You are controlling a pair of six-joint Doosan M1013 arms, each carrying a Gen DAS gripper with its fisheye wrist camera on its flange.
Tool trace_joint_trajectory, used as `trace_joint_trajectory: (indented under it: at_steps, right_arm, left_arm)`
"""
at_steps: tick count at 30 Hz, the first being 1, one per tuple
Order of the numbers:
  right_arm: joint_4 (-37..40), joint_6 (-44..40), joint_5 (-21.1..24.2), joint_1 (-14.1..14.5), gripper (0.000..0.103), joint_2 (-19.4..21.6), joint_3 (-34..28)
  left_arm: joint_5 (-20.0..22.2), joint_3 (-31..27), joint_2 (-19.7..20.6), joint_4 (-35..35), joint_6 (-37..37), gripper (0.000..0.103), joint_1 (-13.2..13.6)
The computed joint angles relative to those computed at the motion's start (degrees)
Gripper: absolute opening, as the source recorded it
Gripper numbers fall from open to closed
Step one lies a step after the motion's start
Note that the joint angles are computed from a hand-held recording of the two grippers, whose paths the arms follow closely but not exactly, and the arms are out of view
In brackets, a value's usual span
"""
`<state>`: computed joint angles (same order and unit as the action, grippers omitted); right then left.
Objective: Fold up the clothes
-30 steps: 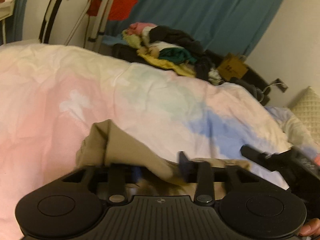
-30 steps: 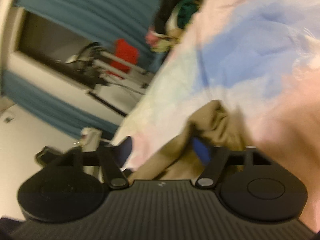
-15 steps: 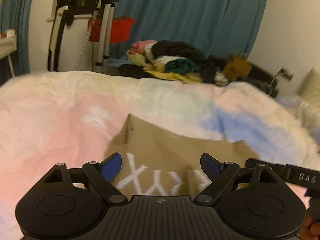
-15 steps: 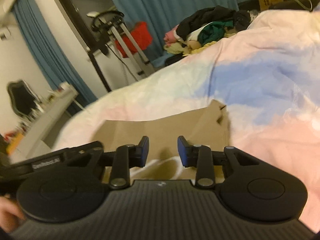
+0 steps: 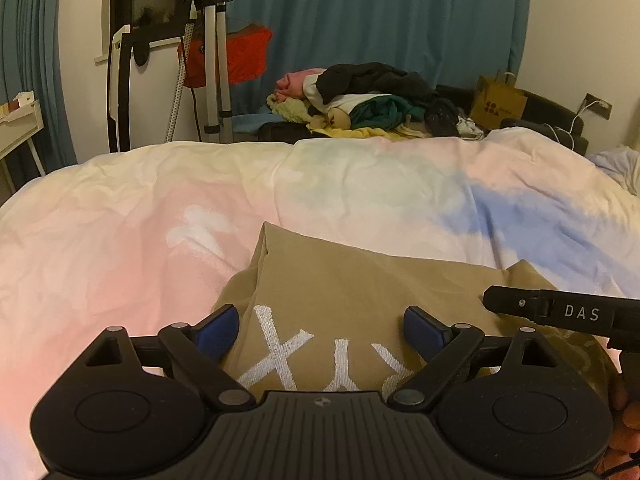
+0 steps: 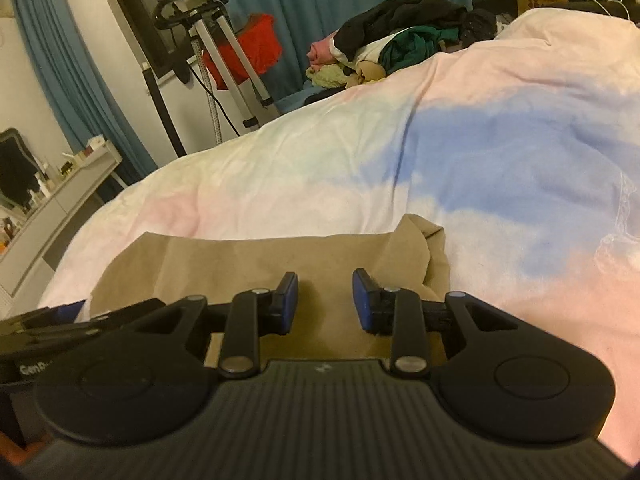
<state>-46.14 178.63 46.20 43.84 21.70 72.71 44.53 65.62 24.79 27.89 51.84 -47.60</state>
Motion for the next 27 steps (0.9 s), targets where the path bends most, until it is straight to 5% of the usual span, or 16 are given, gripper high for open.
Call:
trace_joint_trajectory:
  at_steps: [13,16,20,27]
  right_arm:
    - [-7.9,11.9,5.0,6.1,0.036,-4.4,2.4]
    - [-9.4,17.7,2.6,7.2,0.038,-6.0,4.4]
    - [-9.9,30.1,-5.6,7.2,0.077,-8.7,9.1]
    - [-13.1,55.6,-18.9,5.6,0.078,-10.5,15.6]
  left_arm:
    - [-2.5,7.9,-7.4,5.1,-5.5,0.090,-3.0]
    - [-3.5,9.8,-9.1,4.5,-6.5,0.091,-3.5]
    - [-3.6,11.4,-10.7,3.1,-8.6,0.096,-3.7]
    - [-2.8,11.2,-11.0,-0.1,-11.4,0.102,-2.9]
